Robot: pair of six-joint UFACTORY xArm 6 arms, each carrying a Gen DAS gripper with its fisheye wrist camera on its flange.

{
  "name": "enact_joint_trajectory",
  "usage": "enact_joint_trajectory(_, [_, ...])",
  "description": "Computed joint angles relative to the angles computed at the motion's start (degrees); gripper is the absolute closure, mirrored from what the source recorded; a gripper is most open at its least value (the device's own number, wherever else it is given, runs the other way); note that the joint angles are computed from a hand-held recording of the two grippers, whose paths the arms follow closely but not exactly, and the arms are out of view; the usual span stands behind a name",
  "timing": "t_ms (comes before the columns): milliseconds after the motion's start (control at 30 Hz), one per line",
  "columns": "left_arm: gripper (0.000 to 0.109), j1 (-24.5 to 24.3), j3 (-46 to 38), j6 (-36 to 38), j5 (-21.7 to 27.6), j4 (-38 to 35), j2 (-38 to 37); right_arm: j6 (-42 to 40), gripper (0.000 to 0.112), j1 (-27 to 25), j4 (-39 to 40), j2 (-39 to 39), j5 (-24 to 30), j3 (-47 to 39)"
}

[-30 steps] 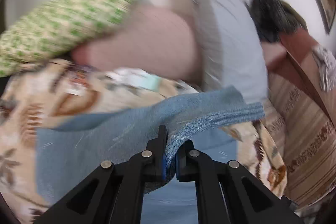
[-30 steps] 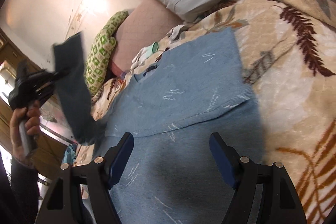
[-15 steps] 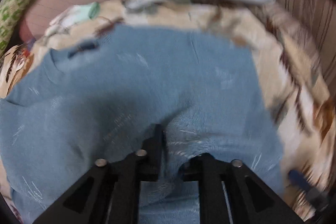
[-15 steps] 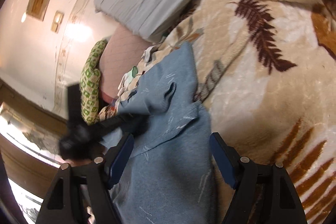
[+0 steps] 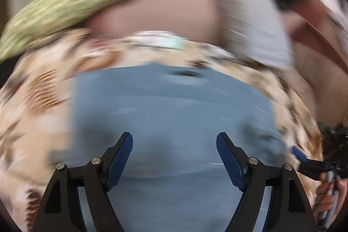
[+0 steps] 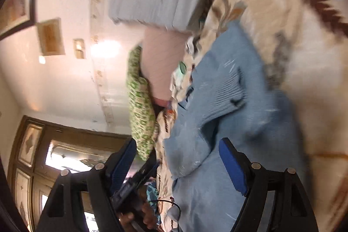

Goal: Fold small clothes

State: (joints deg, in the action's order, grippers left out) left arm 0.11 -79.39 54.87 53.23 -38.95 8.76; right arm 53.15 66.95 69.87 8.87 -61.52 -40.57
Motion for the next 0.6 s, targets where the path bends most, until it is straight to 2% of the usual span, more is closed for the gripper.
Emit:
enact_joint_trajectory(67, [0.029, 2.54, -4.99, -7.67, -1.75, 3.15, 5.12, 4.90, 0.032, -5.31, -7.05, 1.27, 3.09, -0.64])
enact_joint_trajectory(133, [0.029, 5.21, -13.11, -15.77, 2.01, 5.59, 12.24, 8.47, 0.032, -9.11, -7.83, 1.72, 11.47, -2.04])
enact_joint_trajectory(167, [0.029, 6.01, -15.81, -17.57, 4.43, 5.70, 14.50, 8.35, 0.032, -9.92, -4.87, 2.48, 14.33, -3.43])
enact_joint_trajectory(200, [0.029, 6.94, -19.31, -19.60, 8.39, 5.56, 17.21, 8.58, 0.032, -10.66, -4.08, 3.12, 14.87, -3.85])
enact_joint_trajectory(267, [0.029, 8.70, -23.83, -22.51, 14.91, 4.42, 20.58, 5.31, 0.032, -11.27, 1.24, 4.01, 15.69, -5.62])
enact_joint_trajectory(333, [0.029, 10.54, -25.91, -23.55, 19.92, 1.73, 21.83, 4.50, 0.032, -12.07, 3.04, 3.93, 17.31, -6.03])
enact_joint_trajectory(400, [0.029, 13.15, -28.48, -26.30, 26.81, -2.32, 23.49, -1.67, 0.034, -12.78, 6.21, 3.31, 20.35, -7.53])
enact_joint_trajectory(433, [0.029, 13.86, -28.40, -27.79, 27.97, -3.90, 23.62, -6.81, 0.034, -13.23, 8.56, 2.98, 22.02, -8.88])
enact_joint_trajectory(500, [0.029, 14.70, -30.02, -32.50, 31.00, -5.09, 25.29, -11.39, 0.034, -13.22, 11.55, 2.67, 22.72, -10.01])
enact_joint_trajectory(600, [0.030, 13.47, -30.55, -33.36, 30.82, -3.90, 26.33, -14.86, 0.036, -13.97, 13.15, 3.62, 23.37, -12.04])
